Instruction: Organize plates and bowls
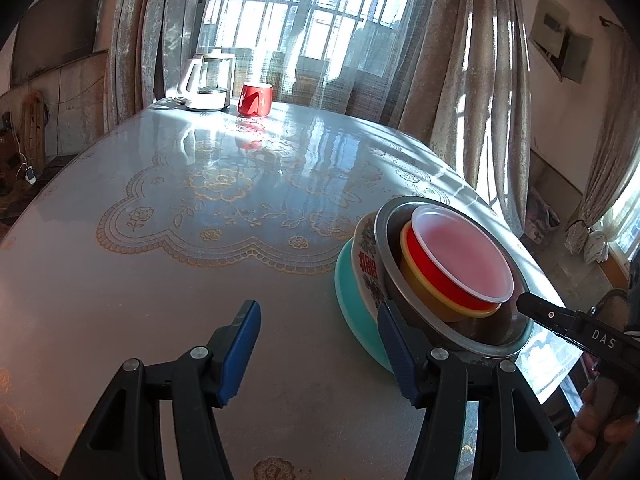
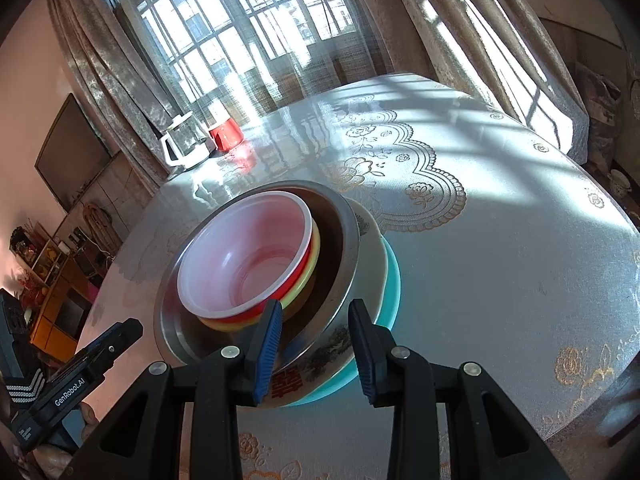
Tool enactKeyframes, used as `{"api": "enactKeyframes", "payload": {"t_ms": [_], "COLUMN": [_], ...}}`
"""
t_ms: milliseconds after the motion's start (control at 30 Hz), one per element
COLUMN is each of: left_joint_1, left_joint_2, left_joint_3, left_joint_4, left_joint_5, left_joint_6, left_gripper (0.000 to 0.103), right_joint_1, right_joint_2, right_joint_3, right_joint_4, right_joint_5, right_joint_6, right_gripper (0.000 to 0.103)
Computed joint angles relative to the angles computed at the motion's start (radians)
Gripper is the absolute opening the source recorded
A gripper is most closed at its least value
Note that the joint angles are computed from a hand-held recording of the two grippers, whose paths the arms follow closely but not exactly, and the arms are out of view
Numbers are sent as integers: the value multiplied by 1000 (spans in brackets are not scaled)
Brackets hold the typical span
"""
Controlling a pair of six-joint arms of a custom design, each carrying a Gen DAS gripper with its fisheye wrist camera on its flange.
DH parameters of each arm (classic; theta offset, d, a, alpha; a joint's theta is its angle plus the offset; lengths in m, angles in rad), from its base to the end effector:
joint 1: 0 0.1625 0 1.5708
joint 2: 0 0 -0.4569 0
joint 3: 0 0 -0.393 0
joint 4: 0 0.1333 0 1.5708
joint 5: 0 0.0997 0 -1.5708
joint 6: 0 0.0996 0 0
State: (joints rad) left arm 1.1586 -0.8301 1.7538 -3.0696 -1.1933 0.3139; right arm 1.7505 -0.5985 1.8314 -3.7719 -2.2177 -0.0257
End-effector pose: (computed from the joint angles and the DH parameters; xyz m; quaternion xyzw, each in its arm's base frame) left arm -0.1164 -0.6905 0.1627 0.2848 0.8994 -0.2871 0.1660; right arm 0.1846 -0.6065 0.0862 -0.0611 -0.8499 0.4616 0.2465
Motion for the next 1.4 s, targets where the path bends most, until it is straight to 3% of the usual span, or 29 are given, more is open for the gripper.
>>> {"api": "enactKeyframes", "payload": {"t_ms": [300,533,700,1400], "left_joint_1": [-13,-26,-39,-65], "left_joint_2": [-6,-9,-1,18], "left_joint_3": [29,55,72,91], "left_joint_4": [-43,-91,-137,-205], "left_joint_5": [32,65,111,169], "left_joint_6": [30,57,86,120], "left_gripper": [66,78,79,93], "right_joint_1": [28,51,67,72], "right_joint_2": [31,58,83,101], "right_joint_3": [-20,-38,-57,-68], "right_joint_4": [-71,-123,-155,-173], "right_joint_5": [-82,-134,-165,-171], "right_joint_6": [-65,-137,-190,-215], "right_gripper": [35,38,39,40]}}
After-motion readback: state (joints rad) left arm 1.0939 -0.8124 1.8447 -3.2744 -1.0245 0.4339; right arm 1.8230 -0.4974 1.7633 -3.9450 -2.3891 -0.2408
